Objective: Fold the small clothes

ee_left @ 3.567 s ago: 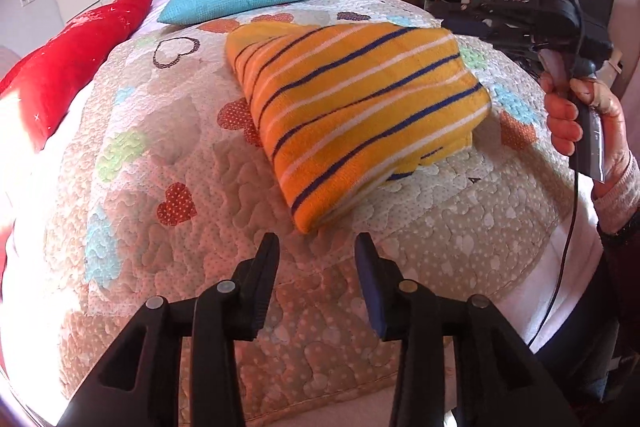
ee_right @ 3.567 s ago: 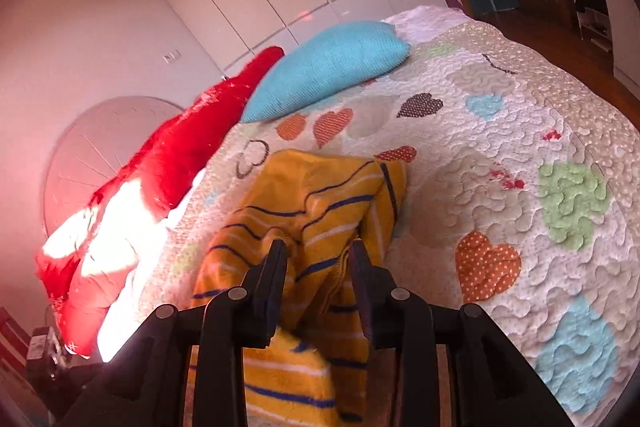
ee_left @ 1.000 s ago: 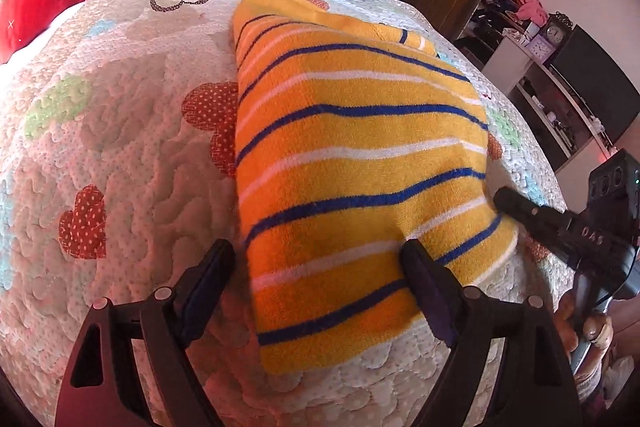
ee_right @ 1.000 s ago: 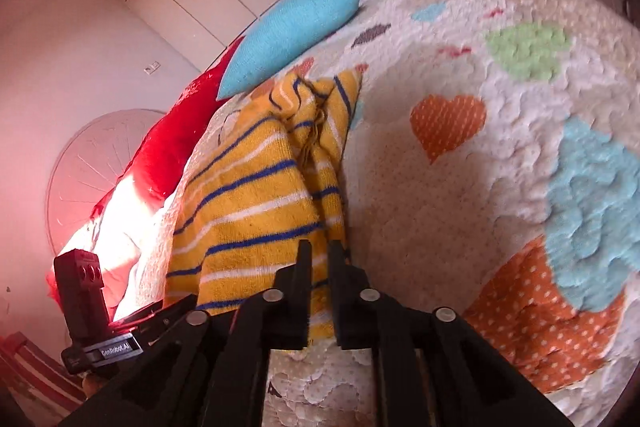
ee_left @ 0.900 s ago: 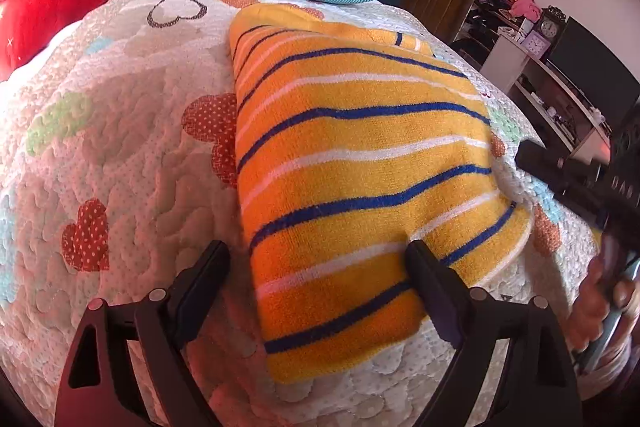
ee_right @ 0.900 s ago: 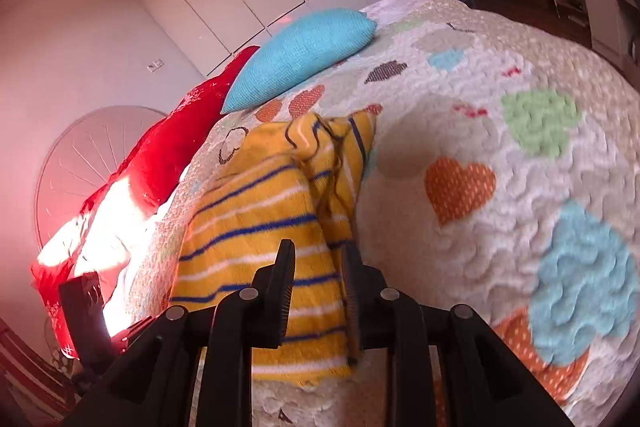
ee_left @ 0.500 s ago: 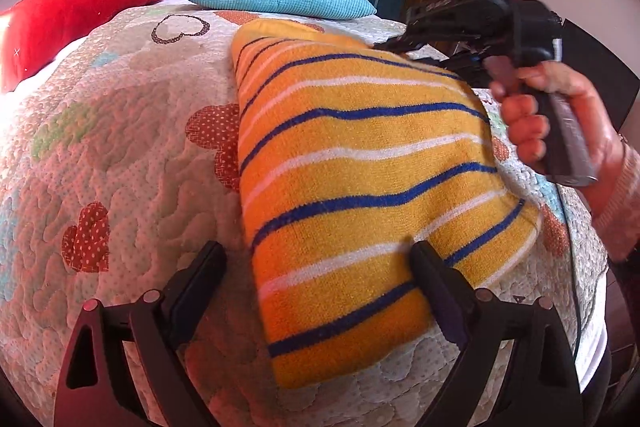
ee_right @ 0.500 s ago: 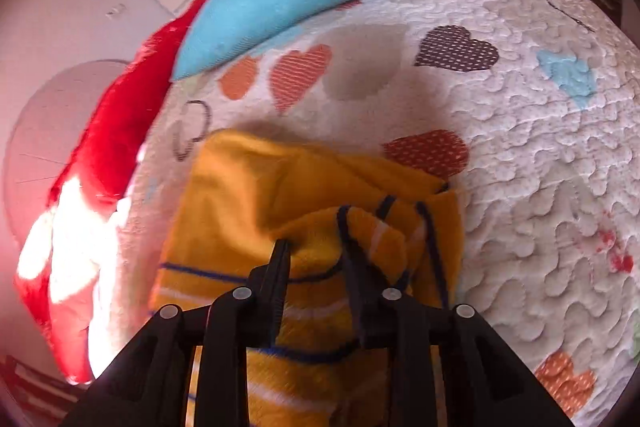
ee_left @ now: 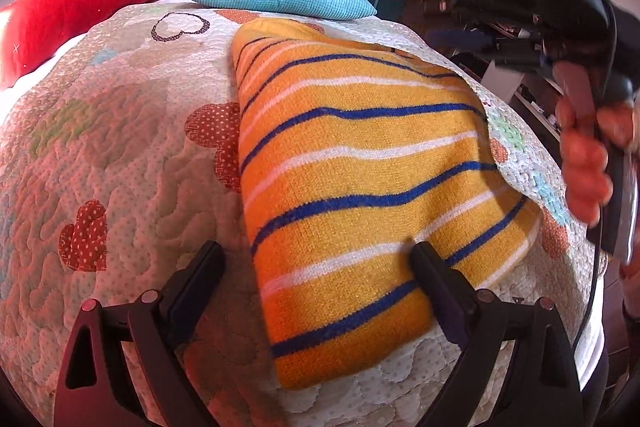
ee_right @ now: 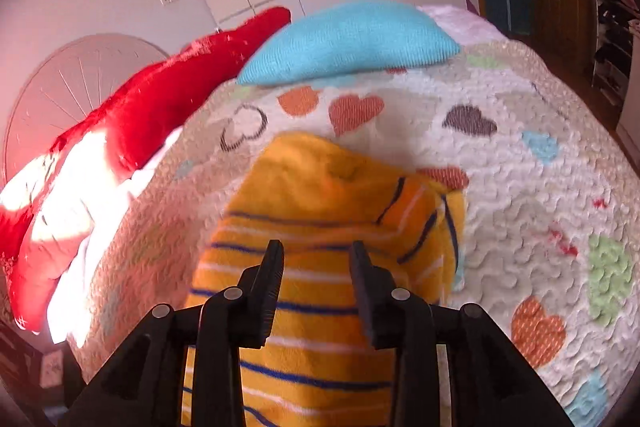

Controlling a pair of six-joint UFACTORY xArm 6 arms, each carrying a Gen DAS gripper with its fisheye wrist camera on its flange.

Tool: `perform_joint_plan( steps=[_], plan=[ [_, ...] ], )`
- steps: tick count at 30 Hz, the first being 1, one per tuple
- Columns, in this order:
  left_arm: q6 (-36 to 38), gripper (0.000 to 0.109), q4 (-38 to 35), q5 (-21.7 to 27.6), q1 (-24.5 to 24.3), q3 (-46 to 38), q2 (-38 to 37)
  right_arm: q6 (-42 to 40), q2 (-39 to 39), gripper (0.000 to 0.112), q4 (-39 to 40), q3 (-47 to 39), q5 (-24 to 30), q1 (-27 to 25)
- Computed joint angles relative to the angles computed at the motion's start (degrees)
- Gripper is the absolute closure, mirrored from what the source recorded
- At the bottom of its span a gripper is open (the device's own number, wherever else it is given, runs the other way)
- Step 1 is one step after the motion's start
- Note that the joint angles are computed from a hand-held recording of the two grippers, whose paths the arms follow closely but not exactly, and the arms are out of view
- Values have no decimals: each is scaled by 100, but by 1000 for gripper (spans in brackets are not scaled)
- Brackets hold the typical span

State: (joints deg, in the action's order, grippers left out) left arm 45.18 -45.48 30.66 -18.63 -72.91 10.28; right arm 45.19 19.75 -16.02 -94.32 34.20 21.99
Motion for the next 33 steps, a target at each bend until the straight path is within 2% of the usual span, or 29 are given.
perform_joint_plan(
  steps=[1, 3, 7, 11, 13, 16, 19, 23, 24, 25, 26, 28, 29, 30, 32, 33],
  plan=[
    [2, 14, -9, 8, 1, 3, -4, -45, 18, 78, 128, 270, -46, -6],
    [10, 13, -3, 45, 5, -5, 1, 294, -322, 79, -328, 930, -604, 15],
    [-5, 13, -7, 50, 1, -6, 1, 951, -719, 79, -418, 1184, -392, 39],
    [14, 13, -47, 68, 14, -26, 16, 1789, -1168, 78, -1322, 1461, -527, 148],
    [13, 13, -45, 70, 16, -24, 14, 1736, -1161, 78, -1411, 1429, -587, 215],
    [5, 13, -41, 75, 16, -30, 16, 1269, -859, 77, -867, 1364, -410, 251],
    [-9, 13, -13, 63, 14, -26, 10, 2103, -1214, 77, -1602, 2179, -1146, 207],
    [-10, 13, -8, 53, 12, -12, 1, 2609, -1702, 76, -2078, 2767, -928, 383],
    [-13, 13, 2, 40, 8, -3, -6, 2740, -1841, 65, -2147, 2928, -915, 414],
    [-28, 13, 18, 21, 8, -1, -7, 2729, -1939, 64, -1977, 3060, -821, 451],
    [-42, 12, 28, -6, 0, 26, -25, 2890, -2070, 64, -2046, 3280, -968, 453],
    [-106, 12, 108, -91, -23, 88, -65, 3501, -2384, 62, -2660, 3638, -1027, 504],
    [-157, 12, 170, -167, -43, 139, -96, 3680, -2487, 46, -2809, 3721, -804, 580],
    [-210, 12, 237, -248, -62, 193, -129, 3816, -2593, 44, -2841, 3876, -783, 601],
    [-312, 12, 359, -386, -94, 288, -190, 4356, -2838, 44, -3163, 4236, -1198, 501],
    [-342, 12, 389, -451, -106, 337, -223, 4369, -2893, 44, -3104, 4321, -1320, 457]
  ],
)
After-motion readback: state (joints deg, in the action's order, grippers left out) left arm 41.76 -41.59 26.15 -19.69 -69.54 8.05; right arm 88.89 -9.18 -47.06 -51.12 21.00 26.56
